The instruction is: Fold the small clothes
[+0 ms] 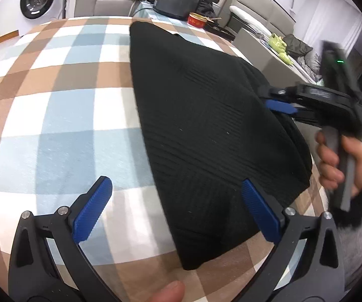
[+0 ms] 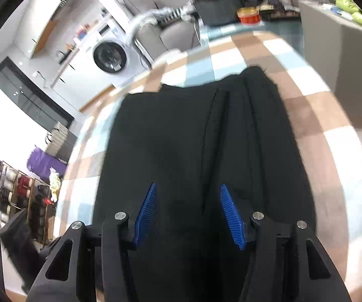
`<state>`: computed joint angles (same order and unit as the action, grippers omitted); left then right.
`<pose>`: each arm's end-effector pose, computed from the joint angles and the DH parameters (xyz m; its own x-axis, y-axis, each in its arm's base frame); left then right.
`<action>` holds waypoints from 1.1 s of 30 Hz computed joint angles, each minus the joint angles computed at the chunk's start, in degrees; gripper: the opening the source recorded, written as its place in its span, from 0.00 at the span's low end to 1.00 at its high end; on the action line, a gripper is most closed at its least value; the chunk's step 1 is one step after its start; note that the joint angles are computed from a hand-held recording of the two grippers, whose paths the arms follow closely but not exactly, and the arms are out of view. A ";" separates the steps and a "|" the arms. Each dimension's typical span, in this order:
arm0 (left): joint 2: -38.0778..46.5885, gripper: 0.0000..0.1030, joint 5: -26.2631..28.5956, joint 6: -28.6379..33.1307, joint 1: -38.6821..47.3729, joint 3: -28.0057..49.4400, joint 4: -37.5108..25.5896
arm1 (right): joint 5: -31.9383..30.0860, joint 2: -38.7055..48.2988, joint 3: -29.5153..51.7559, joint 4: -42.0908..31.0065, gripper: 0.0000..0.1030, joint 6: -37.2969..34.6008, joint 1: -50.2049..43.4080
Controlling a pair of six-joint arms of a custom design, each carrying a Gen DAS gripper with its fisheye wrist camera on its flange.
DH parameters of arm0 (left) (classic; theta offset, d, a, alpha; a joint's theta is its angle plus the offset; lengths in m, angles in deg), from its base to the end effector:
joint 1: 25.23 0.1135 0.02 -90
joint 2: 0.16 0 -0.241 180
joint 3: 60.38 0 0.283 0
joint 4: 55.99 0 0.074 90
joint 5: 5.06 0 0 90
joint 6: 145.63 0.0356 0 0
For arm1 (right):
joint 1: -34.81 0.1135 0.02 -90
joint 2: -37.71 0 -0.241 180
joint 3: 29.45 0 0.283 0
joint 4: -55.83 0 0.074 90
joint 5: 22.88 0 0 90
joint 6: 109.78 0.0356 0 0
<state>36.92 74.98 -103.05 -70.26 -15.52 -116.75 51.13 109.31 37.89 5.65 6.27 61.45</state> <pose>0.1272 -0.1186 0.2100 -0.8407 -0.1846 -0.5091 0.0062 0.9368 -0.3499 0.2540 0.1384 0.2331 -0.9055 0.0181 -0.4241 -0.1966 0.8676 0.4567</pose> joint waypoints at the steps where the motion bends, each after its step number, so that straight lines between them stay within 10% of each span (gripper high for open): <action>1: -0.65 0.99 0.19 0.16 0.97 -0.15 -0.51 | -0.33 1.54 0.55 0.30 0.47 0.78 0.36; 5: -3.14 0.99 1.83 1.46 4.98 -1.15 -1.80 | -2.46 8.38 3.69 2.30 0.10 -2.02 -1.50; 8: -3.45 0.99 3.14 2.64 7.50 -1.52 -1.73 | 0.65 7.59 4.39 2.46 0.08 -5.22 -0.32; 17: -1.10 0.99 3.20 2.78 6.38 -0.86 0.34 | 17.12 6.77 9.74 -5.06 0.08 -14.20 2.86; 23: -1.22 0.99 1.22 1.50 3.90 -0.48 -0.50 | 11.51 7.45 5.00 -3.04 0.24 -13.78 -1.04; 33: 1.28 0.99 2.23 1.71 3.08 -0.33 1.46 | -0.60 -26.02 -13.56 -15.95 0.34 -8.46 1.31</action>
